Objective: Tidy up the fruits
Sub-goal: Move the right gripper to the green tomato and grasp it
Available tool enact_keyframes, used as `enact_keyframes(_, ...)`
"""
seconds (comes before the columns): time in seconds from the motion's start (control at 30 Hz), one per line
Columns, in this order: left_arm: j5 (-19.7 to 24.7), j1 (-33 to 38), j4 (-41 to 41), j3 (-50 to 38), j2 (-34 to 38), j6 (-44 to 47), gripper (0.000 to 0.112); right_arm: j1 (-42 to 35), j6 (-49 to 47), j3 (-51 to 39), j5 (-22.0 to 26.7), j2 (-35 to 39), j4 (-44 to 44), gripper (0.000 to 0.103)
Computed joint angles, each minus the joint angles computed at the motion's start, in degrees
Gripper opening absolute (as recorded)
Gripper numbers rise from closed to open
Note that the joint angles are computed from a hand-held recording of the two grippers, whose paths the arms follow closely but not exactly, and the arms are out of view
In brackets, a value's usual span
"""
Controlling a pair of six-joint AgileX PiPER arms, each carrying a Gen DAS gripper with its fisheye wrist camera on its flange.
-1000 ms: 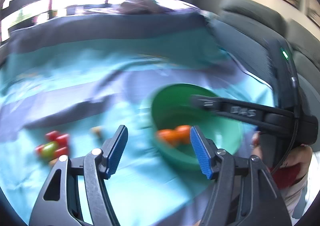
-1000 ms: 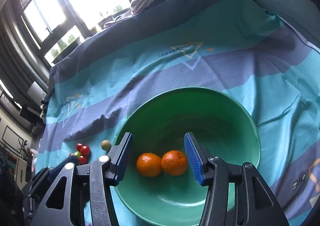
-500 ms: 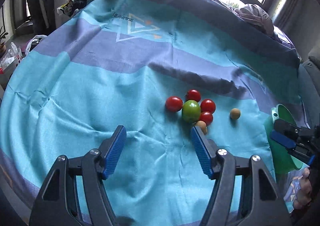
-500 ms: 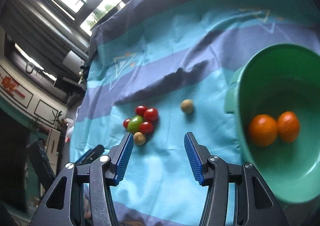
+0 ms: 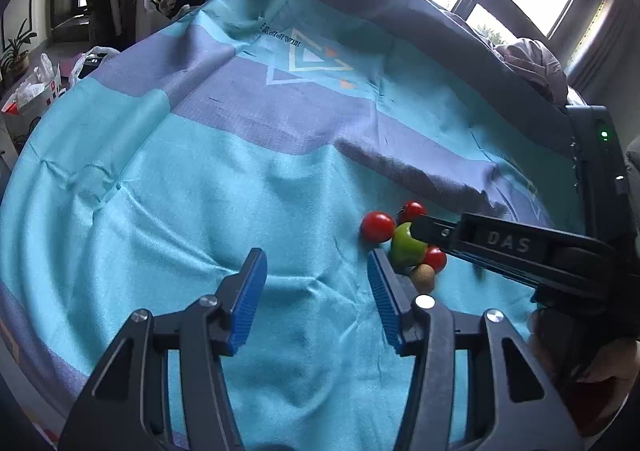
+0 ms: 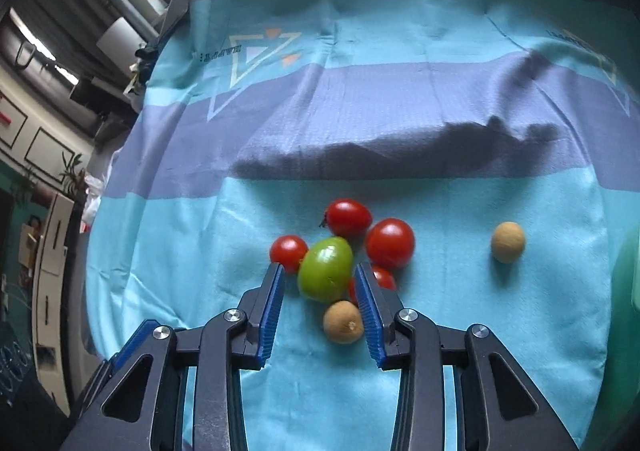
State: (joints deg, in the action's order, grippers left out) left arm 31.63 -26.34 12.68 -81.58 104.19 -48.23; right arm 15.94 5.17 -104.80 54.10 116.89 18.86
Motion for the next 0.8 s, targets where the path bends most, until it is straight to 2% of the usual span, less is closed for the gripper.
enact_keyframes(0.2, -0.05, 0.65, -0.68, 0.98, -1.22, 0.55, 0.052, 4.94, 7.86, -12.31, 7.24, 7.75, -13.66, 0.038)
enact_keyframes(0.33, -0.66, 1.14, -2.08, 1.55, -1.78, 1.04, 0.052, 5.23, 8.15, -19.13, 12.63, 12.31, -14.75, 0.037)
enact_keyframes(0.37, -0.71, 1.20, -2.44, 1.51, -1.82, 1.27, 0.052, 4.81, 7.56, -18.88, 12.37, 12.31, -13.95, 0.037)
enact_keyframes(0.5, -1.71, 1.00, -3.89, 1.79, -2.22, 2.90, 0.052, 2.80, 3.75, -9.06, 5.58, 6.54, -9.04, 0.036)
enact_keyframes(0.6, -1.78, 0.57, -6.30, 1.78, -2.15, 6.32, 0.052, -0.18, -5.08, 1.28, 1.42, -0.90, -0.54, 0.036)
enact_keyframes(0.7, -1.95, 0.41, -10.37, 1.36, -1.56, 10.76, 0.052, -4.28, -14.92, 12.52, -0.16, -8.31, 7.31, 0.036)
enact_keyframes(0.8, -1.88, 0.31, -16.39, 0.30, -0.25, 15.97, 0.052, -7.34, -20.75, 19.99, 0.17, -12.05, 10.80, 0.036)
